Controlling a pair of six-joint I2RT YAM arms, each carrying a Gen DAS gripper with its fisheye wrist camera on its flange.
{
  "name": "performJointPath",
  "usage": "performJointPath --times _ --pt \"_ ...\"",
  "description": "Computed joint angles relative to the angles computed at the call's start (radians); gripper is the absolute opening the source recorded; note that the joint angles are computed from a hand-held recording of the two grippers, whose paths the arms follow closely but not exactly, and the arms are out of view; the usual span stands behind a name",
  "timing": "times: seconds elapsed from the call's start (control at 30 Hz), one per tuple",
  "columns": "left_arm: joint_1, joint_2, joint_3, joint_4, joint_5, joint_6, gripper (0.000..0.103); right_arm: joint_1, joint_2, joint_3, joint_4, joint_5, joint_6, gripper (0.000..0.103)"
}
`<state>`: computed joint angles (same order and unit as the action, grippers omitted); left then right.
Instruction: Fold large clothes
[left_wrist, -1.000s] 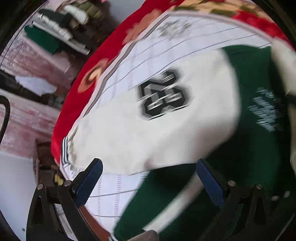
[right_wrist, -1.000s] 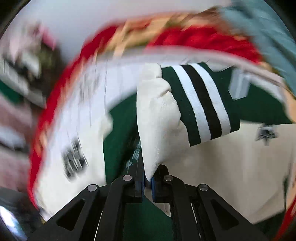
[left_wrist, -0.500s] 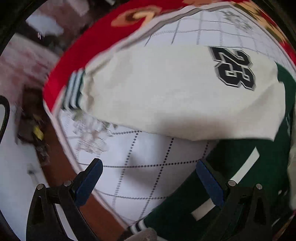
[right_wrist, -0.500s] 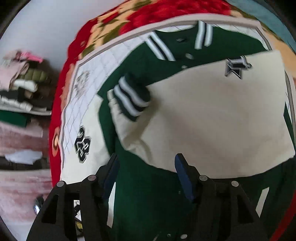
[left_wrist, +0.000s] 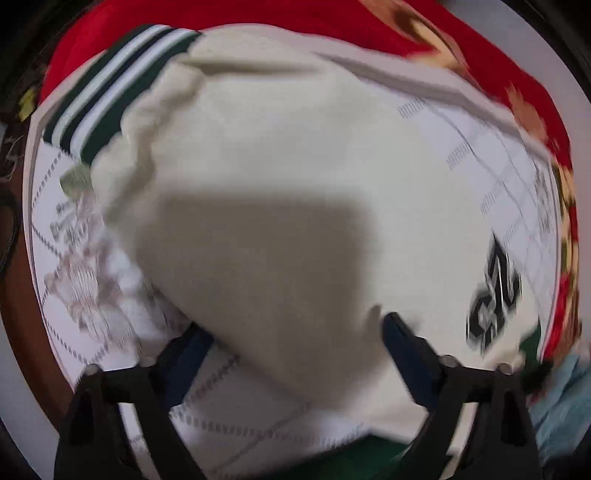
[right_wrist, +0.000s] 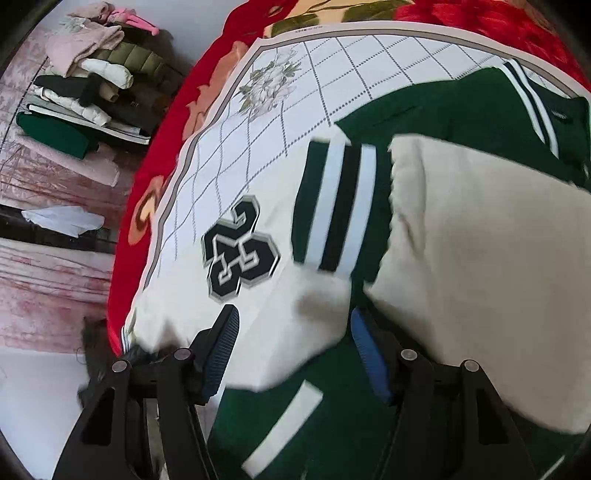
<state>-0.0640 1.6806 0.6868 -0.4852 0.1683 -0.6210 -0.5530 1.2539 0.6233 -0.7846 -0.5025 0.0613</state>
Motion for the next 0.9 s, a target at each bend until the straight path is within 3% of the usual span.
performJointPath --times 0.03,0.1,0.17,0.33,0.5,0.67,0.77,0.83,0.9 --pt "0.003 0.012 0.019 0.017 -0.023 -0.011 0.072 -0.028 -0.028 -0.013 -0.034 -0.002 -0.009 0.066" --pt "-0.005 0.031 0.071 0.023 -0.113 -0.005 0.020 -0.091 -0.061 -0.034 -0.083 0.016 -0.027 0.066" --pt "0.007 0.052 0.119 0.052 -0.144 0.022 0.009 -0.121 -0.084 -0.044 -0.093 0.057 -0.030 0.066" --pt "-0.005 0.190 0.343 0.057 -0.180 0.091 0.004 -0.021 -0.042 -0.054 0.031 0.196 0.061 0.068" --pt "-0.105 0.272 0.613 0.020 -0.274 0.176 0.003 0.184 0.100 -0.028 0.273 0.413 0.199 0.068" --pt "-0.128 0.288 0.761 -0.017 -0.298 0.287 0.002 0.154 0.407 0.092 0.338 0.258 0.273 0.069" --pt "-0.162 0.195 0.698 0.018 -0.311 0.346 0.002 0.049 0.333 0.080 0.291 0.185 0.259 0.070" --pt "-0.212 0.123 0.648 0.042 -0.343 0.373 0.002 -0.023 0.231 0.052 0.231 0.191 0.237 0.070" --pt "-0.284 0.073 0.656 0.038 -0.384 0.401 0.001 -0.096 0.135 0.043 0.145 0.224 0.205 0.081"
